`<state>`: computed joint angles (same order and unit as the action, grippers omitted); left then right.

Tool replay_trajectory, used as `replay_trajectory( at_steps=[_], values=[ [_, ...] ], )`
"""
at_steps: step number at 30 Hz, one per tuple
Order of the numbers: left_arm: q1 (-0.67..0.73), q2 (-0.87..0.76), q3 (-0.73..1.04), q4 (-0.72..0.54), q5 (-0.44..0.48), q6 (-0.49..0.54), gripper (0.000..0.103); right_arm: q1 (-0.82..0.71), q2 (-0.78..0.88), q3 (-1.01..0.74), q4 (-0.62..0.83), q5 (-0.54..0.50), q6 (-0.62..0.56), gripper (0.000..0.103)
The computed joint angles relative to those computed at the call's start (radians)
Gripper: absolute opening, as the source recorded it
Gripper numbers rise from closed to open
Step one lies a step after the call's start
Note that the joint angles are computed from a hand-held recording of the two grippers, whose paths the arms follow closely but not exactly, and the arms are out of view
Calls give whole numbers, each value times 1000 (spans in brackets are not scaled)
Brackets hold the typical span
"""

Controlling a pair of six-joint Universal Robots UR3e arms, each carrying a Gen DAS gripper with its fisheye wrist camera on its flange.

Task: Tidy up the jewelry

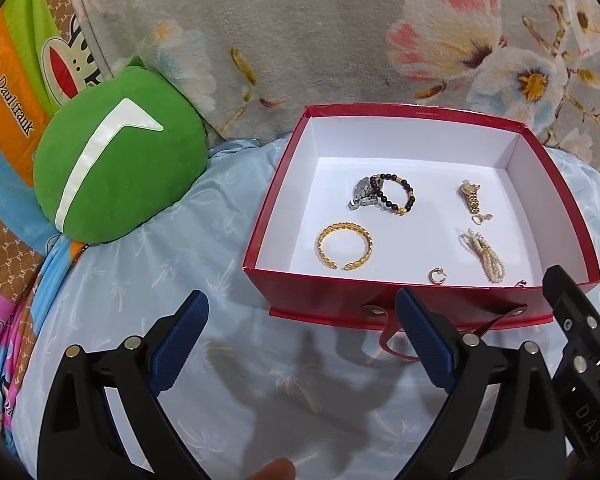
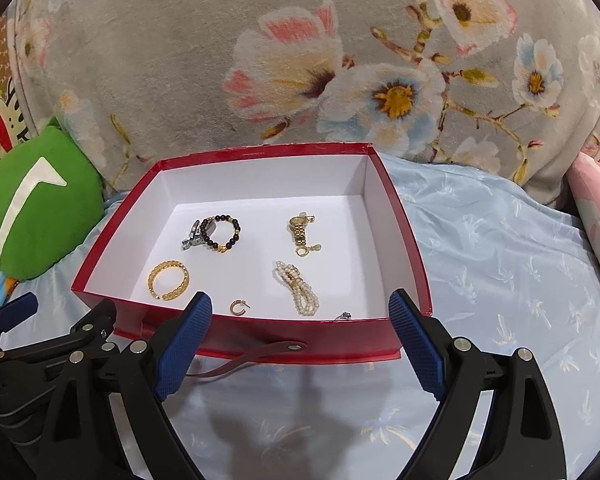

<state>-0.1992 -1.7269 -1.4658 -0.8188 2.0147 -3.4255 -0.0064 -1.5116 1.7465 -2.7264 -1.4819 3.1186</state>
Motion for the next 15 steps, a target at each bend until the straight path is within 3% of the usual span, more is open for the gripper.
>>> replay_trajectory(
  at_steps=[15],
  values=[
    [-1, -4, 2, 1, 5, 1, 92, -1, 0, -2, 5, 4, 2, 88]
  ],
)
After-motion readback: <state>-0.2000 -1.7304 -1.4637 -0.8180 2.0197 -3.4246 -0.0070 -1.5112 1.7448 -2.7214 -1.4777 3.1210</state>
